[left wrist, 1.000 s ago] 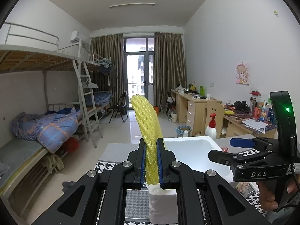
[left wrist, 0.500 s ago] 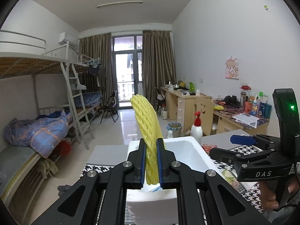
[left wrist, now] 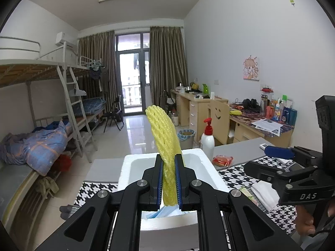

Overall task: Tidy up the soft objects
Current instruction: 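Lower the yellow mesh sleeve into the foam box and open the left gripper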

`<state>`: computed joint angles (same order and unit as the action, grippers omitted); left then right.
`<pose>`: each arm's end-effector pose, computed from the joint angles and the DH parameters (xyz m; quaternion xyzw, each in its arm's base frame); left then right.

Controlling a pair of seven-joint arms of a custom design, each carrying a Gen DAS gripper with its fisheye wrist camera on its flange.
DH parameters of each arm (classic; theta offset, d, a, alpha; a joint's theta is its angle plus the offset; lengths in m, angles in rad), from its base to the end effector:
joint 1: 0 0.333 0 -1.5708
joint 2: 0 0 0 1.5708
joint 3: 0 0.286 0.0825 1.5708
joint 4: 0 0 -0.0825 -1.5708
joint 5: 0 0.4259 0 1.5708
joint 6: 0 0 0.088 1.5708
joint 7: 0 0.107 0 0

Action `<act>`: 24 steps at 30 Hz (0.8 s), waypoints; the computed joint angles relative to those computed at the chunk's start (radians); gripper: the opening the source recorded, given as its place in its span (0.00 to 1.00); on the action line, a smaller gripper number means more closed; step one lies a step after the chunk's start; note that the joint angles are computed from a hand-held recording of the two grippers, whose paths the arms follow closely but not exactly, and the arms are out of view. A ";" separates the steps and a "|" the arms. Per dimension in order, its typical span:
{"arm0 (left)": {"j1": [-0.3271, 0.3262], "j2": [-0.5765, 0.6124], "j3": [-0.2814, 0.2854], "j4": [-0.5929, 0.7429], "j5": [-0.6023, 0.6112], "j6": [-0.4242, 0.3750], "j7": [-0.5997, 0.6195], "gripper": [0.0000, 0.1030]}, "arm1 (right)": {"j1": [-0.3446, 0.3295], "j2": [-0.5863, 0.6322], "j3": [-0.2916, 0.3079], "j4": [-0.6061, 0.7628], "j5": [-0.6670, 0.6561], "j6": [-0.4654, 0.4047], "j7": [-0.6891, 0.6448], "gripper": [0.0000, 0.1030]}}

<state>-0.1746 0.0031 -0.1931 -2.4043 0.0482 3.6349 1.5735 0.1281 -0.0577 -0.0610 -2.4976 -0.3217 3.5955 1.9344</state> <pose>0.5206 -0.2071 0.4046 -0.4420 0.6878 -0.4728 0.3287 0.5284 0.0753 0.3845 -0.6190 0.5707 -0.3065 0.4442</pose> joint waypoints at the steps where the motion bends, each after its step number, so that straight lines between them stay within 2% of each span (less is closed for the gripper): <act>1: -0.001 0.003 -0.001 0.004 0.002 -0.005 -0.002 0.11 | -0.001 -0.005 0.003 -0.007 0.016 0.001 -0.013 0.90; 11: -0.013 0.047 0.008 0.058 0.034 -0.071 -0.034 0.11 | 0.006 -0.024 -0.006 -0.042 0.081 0.007 -0.064 0.90; 21: -0.082 0.091 0.037 0.108 -0.112 -0.125 0.084 0.11 | -0.007 -0.017 -0.021 -0.041 0.038 0.006 -0.026 0.90; 24: -0.102 0.098 0.049 0.121 -0.152 -0.144 0.118 0.16 | -0.011 -0.017 -0.026 -0.043 0.023 0.010 -0.010 0.90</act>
<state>-0.2767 0.1008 -0.1439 -2.2838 -0.1041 3.4911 1.6917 0.1172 -0.0746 -0.0867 -2.5404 -0.2987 3.6052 1.9241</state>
